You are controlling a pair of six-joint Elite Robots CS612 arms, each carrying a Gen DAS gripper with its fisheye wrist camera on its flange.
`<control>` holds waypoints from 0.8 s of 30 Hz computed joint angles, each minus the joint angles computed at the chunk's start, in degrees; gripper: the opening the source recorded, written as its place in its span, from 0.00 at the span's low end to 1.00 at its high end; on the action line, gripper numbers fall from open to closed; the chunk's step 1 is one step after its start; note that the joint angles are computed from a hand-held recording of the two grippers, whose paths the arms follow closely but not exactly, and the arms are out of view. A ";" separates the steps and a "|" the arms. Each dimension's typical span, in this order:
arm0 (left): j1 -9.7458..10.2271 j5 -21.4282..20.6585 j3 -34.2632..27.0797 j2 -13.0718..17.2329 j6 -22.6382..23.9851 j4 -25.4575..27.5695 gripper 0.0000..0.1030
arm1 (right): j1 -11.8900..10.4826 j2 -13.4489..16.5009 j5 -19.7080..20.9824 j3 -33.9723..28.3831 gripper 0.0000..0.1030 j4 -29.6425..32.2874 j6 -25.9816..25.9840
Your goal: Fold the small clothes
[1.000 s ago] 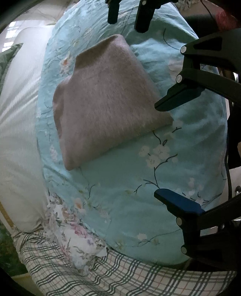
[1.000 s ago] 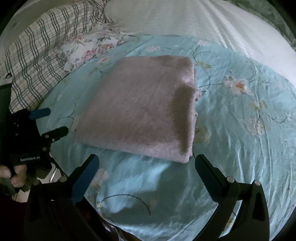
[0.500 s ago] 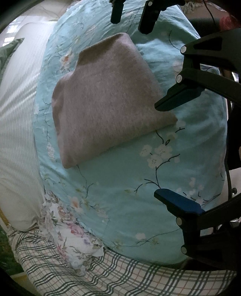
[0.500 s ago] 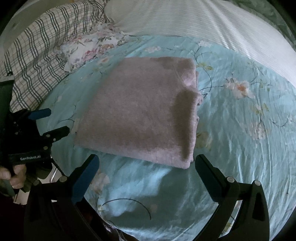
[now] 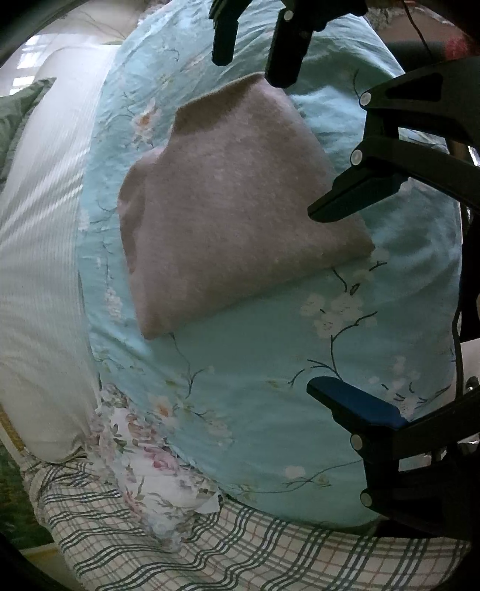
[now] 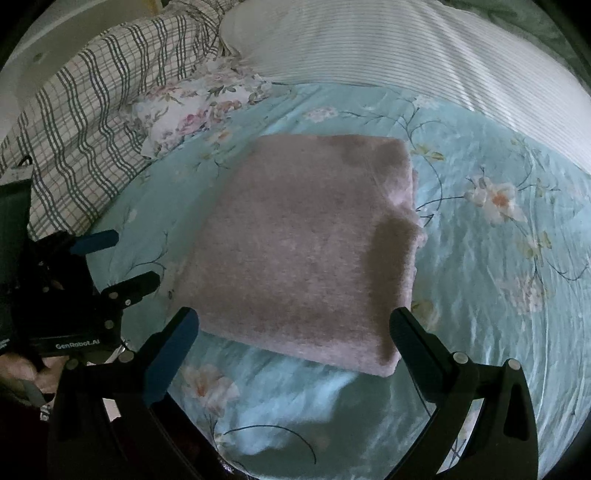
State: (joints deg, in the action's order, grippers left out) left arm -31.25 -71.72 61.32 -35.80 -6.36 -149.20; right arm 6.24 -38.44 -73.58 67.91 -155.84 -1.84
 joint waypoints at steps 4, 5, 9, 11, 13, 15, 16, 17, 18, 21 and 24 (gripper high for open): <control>-0.09 0.14 -0.15 0.04 0.09 0.01 0.84 | 0.04 -0.02 -0.79 -0.05 1.00 0.22 -0.37; -0.10 0.18 -0.13 0.03 0.06 0.00 0.84 | 0.02 -0.07 -0.85 0.04 1.00 0.13 -0.23; -0.13 0.25 -0.17 0.01 0.20 0.09 0.84 | -0.12 -0.16 -1.29 0.10 1.00 -0.12 0.19; -0.18 0.37 -0.22 0.00 0.19 0.23 0.84 | -0.23 -0.26 -1.03 0.26 1.00 -0.48 0.52; -0.25 0.56 -0.15 -0.05 0.15 0.19 0.84 | -0.27 -0.35 -0.86 0.35 1.00 -0.57 0.50; -0.31 0.58 -0.01 -0.16 0.14 0.00 0.84 | -0.22 -0.46 -0.90 0.56 1.00 -0.79 0.37; -0.32 0.51 0.10 -0.21 0.22 -0.15 0.84 | -0.15 -0.55 -0.92 0.73 1.00 -0.92 0.33; -0.31 0.45 0.15 -0.23 0.33 -0.28 0.84 | -0.14 -0.61 -0.81 0.81 1.00 -0.98 0.16; -0.25 0.34 0.16 -0.24 0.55 -0.43 0.84 | -0.10 -0.67 -0.76 0.91 1.00 -1.13 -0.02; -0.33 0.20 0.51 -0.44 0.64 -0.91 0.84 | 0.07 -0.84 -0.84 1.18 1.00 -1.48 -0.73; -0.40 0.36 0.82 -0.62 0.57 -1.15 0.84 | 0.31 -0.91 -1.25 1.27 1.00 -1.46 -1.30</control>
State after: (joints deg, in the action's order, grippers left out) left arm -31.65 -71.36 62.14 -36.41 -5.79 -150.35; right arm 6.56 -39.35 -74.83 69.18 -157.30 -3.14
